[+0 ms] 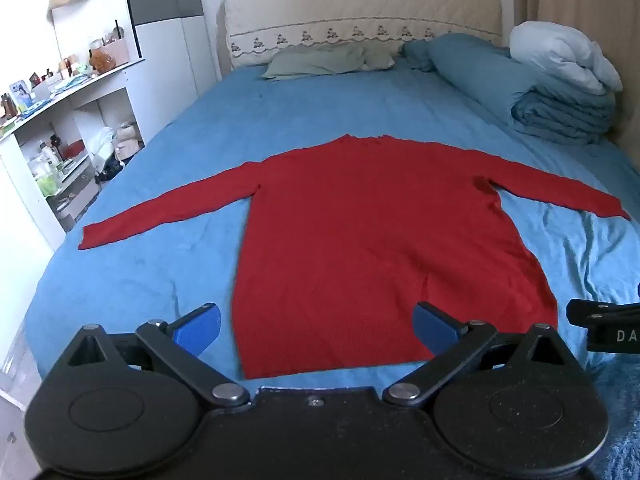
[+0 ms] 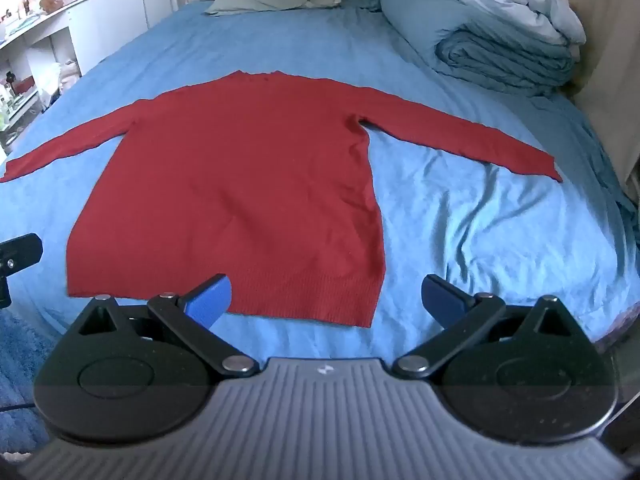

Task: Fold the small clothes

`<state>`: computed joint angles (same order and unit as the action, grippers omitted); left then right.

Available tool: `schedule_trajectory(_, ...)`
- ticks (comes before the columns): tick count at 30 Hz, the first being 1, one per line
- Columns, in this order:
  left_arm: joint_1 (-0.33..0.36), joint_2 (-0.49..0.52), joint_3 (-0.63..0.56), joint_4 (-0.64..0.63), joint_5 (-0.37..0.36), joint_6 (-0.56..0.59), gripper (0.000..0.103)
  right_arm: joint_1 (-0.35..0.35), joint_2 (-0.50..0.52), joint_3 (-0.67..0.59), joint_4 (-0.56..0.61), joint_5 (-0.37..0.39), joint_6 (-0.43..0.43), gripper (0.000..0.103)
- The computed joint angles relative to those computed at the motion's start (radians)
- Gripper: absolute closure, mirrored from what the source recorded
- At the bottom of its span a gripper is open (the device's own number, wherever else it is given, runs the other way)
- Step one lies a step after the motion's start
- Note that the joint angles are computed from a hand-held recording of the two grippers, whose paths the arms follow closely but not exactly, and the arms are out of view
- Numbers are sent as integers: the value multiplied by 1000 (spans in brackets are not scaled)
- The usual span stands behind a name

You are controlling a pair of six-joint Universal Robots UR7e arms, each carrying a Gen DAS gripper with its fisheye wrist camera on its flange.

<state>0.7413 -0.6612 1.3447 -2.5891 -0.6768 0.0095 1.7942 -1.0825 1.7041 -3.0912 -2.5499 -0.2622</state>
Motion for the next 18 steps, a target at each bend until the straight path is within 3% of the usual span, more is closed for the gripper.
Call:
schedule_trajectory(4, 0, 3, 23, -50, 9, 27, 0, 0, -1, 1, -1, 5, -1, 0)
schedule_trajectory(18, -11, 2, 18, -39, 23, -1, 0, -2, -3, 5, 6, 3, 6, 0)
